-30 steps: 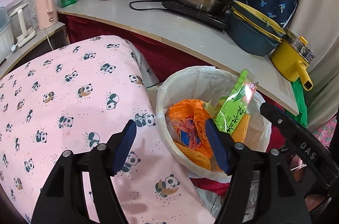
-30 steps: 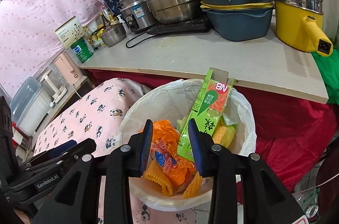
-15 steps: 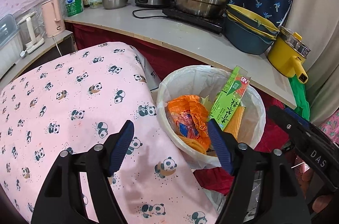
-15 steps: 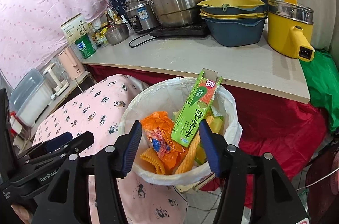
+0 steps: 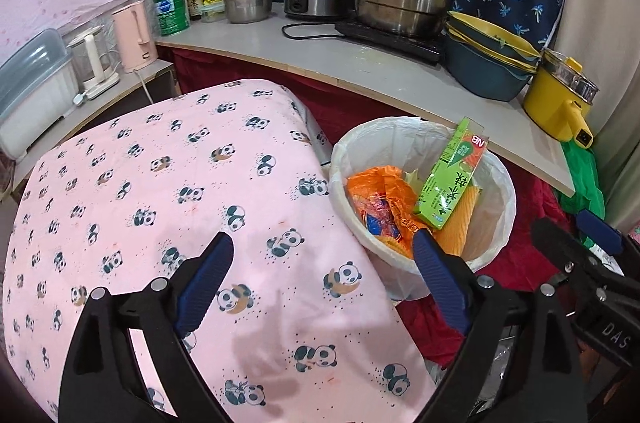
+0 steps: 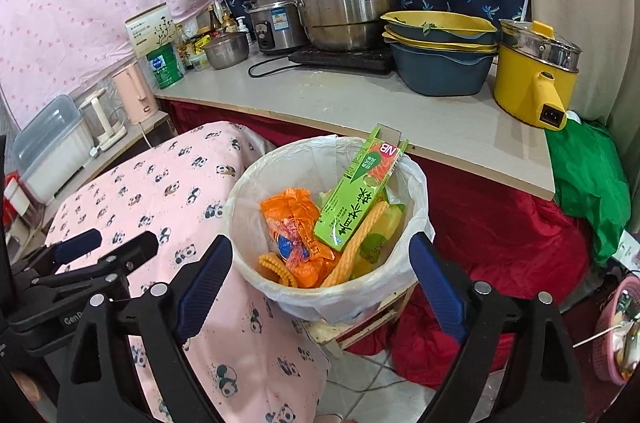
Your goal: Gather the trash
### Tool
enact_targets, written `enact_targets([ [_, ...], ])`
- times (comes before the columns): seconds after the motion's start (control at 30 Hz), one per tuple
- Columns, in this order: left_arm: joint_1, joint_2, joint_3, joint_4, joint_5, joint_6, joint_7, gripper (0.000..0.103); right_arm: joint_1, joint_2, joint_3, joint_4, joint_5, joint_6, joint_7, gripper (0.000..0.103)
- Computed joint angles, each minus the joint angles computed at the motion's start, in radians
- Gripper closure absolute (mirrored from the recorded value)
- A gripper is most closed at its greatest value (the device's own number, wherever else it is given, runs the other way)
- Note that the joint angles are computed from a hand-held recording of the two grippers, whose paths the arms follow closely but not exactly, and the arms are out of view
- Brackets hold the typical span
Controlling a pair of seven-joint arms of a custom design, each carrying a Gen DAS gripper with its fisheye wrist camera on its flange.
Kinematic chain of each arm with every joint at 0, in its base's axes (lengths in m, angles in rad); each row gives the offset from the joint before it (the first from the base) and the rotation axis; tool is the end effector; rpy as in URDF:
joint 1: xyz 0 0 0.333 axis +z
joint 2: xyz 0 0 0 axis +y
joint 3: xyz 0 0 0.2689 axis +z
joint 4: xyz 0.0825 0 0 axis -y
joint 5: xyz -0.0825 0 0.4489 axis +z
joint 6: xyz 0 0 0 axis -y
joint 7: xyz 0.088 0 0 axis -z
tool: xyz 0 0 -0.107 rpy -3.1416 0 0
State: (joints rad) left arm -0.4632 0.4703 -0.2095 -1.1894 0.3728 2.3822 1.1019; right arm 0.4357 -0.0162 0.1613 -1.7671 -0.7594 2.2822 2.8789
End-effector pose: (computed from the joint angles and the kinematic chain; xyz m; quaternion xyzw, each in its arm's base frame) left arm 0.6397 -0.4551 0.5618 -0.5432 0.7508 -0.3181 0.2000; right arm 0.5595 0.3614 0.5626 -0.5189 0.7476 -0.2904 0.2960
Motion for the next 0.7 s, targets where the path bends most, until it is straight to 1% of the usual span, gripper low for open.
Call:
enact_targets([
  [0.03,0.002,-0.011,0.001,-0.015,-0.002,0.003,-0.006,0.016,0.002,-0.002,0.002,-0.001,-0.004,-0.005,-0.001,0.012],
  [0.1,0.003,-0.033,0.006,-0.046,0.008,0.009,-0.027,0.016,0.006,-0.005,0.005,-0.003,-0.011,-0.013,0.004,0.006],
  [0.3,0.014,-0.081,0.004,-0.116,0.040,0.016,-0.042,0.016,0.010,-0.010,0.011,-0.011,-0.016,-0.021,0.010,0.006],
  [0.5,0.021,-0.116,-0.003,-0.171,0.064,0.017,-0.057,0.016,0.014,-0.004,0.012,-0.015,0.003,-0.006,-0.029,0.006],
  [0.7,0.018,-0.124,-0.007,-0.189,0.094,0.011,-0.068,0.016,0.024,0.006,0.014,-0.012,0.001,-0.021,-0.038,0.006],
])
